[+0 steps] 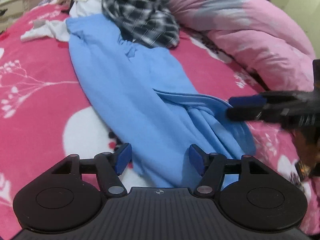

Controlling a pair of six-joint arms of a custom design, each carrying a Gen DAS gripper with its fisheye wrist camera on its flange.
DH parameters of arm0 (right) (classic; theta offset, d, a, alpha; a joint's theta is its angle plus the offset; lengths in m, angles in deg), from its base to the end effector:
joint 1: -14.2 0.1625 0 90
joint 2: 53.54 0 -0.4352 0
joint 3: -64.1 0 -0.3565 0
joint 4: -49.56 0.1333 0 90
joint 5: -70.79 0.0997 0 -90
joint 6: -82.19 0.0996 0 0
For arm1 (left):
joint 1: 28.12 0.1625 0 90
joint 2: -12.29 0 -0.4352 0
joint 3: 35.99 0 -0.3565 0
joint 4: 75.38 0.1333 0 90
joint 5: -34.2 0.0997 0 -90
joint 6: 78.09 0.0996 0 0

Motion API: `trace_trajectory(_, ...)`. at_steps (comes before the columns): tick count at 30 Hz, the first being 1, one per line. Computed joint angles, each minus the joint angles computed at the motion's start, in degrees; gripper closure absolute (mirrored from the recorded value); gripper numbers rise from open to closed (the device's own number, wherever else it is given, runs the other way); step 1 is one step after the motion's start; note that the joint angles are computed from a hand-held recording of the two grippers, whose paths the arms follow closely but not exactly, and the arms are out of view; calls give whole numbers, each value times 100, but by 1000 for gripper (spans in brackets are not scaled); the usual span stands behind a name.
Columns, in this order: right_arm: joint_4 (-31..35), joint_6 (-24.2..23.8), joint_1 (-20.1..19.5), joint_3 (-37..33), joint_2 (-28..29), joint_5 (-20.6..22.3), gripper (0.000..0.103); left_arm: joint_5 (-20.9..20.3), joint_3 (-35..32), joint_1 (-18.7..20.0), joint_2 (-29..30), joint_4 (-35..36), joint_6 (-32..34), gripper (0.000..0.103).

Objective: Fold clothes
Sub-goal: 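Pull the blue T-shirt out of the pile onto the open bedspread with both grippers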

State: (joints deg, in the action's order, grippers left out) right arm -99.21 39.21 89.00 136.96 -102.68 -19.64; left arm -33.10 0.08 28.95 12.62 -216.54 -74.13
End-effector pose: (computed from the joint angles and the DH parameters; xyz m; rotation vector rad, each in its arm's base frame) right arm -0.0687 -0.7584 0.3240 0.6547 -2.6610 0.7512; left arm -0.3136 -0.8000 -0.1150 0.8116 2.6618 -0.4885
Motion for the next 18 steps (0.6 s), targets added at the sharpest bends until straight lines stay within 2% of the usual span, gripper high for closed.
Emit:
trace_trajectory(1,-51,-29,19,-45,95,-127,56,80,-66,-12,53,39,43,54)
trace_trajectory(3,-298,134,-28,41,183,-178,86,259,-341,-29,240,152,93,68)
trace_trajectory(4,-385,272,-70,96,171,-138,91,264,-271,-14,222,76,57,73)
trace_trajectory(5,-479,418,-113,150,151,-79,94,248,-118,6,160,-47,7,85)
trace_trajectory(6,-619,599,-161,207,93,67,96,234,-48,30,135,-145,-62,92)
trace_trajectory(9,-1167,1170,-271,393,-59,285,97,203,64,101,75,-326,-233,100)
trace_trajectory(12,-1585,2045,-372,456,-210,487,97,265,8,162,58,-184,-411,101)
trace_trajectory(16,-1947,3103,-568,691,-519,814,99,184,311,204,-106,-501,-482,102)
trace_trajectory(18,-2074,3537,-672,824,-665,911,99,389,459,161,-166,-657,-419,103)
